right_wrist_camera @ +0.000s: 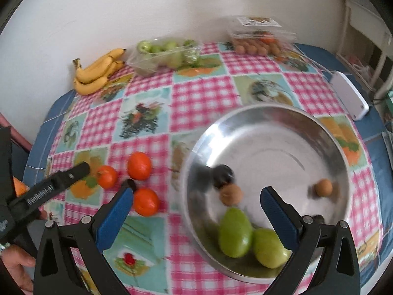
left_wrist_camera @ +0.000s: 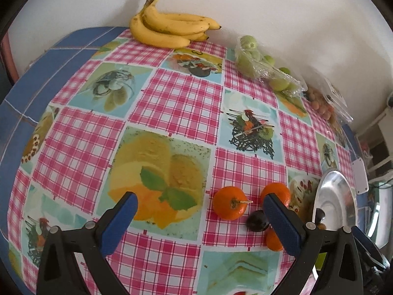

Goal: Organize fruits
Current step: 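Withdraw both grippers from the plate toward the oranges and plum, then close the right gripper on an orange while the left gripper grasps another orange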

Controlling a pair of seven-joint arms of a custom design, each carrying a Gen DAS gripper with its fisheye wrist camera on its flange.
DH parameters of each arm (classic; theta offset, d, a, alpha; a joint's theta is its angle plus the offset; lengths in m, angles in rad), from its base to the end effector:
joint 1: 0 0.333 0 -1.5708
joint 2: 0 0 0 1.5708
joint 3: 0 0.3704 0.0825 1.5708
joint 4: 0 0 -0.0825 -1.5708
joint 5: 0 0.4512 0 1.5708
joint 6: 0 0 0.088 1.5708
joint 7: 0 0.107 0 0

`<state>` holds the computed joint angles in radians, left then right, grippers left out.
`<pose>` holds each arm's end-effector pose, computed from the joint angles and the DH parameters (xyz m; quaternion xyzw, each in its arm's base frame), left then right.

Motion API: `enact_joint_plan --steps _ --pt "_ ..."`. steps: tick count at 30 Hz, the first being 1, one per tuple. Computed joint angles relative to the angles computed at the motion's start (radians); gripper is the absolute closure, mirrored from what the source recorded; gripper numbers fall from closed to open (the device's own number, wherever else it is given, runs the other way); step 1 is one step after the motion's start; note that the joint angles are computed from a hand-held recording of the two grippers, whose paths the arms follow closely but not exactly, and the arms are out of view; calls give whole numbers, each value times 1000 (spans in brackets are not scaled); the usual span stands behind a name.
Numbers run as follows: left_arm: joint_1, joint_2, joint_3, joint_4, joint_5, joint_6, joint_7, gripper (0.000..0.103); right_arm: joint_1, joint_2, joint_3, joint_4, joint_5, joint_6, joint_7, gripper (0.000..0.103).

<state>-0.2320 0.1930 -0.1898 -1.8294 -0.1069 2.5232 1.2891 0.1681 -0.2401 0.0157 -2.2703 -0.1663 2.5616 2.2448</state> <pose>0.6627 -0.2865 0.5087 -0.6643 0.7026 -0.2498 0.0519 0.5530 0.1059 0.5384 -0.5420 0.7960 -0.1513 0.2228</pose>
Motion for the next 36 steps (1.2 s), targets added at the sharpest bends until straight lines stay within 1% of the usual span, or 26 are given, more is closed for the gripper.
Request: enact_joint_plan --steps 4,6,9,16,17,18,20,21,24,26,31,32,34,36 --pt "9 -1 0 -7 -25 22 13 0 16 50 -7 54 48 18 -33 0" --pt "6 -3 7 -11 -7 37 -5 0 19 73 -7 79 64 14 -43 0" --pt "5 -1 14 -9 18 41 -29 0 25 102 -8 104 91 18 -74 0" --pt "36 18 -9 5 -115 16 35 2 23 144 2 140 86 8 -87 2" --pt "40 19 -11 6 -134 15 39 4 23 150 4 145 81 6 -87 5" --pt "45 20 -14 7 -159 14 49 6 24 154 5 149 80 4 -89 13" --pt "52 22 -20 9 -197 11 72 12 26 167 3 160 98 1 -108 24" --pt "53 24 -21 12 -208 8 81 13 27 176 3 167 110 -1 -121 28" --pt "50 35 -23 25 -222 -8 100 21 31 198 5 182 136 -6 -152 36" --pt "53 45 -30 36 -251 -24 123 28 33 214 8 193 155 -13 -171 39" --pt "50 60 -34 52 -282 -44 150 34 33 241 13 207 164 -26 -187 43" --pt "49 62 -35 55 -288 -46 155 39 33 246 14 209 166 -27 -189 43" --pt "51 68 -39 61 -306 -55 168 41 32 252 15 211 177 -27 -197 44" --pt "49 73 -39 66 -310 -64 171 41 33 258 17 212 180 -25 -203 51"
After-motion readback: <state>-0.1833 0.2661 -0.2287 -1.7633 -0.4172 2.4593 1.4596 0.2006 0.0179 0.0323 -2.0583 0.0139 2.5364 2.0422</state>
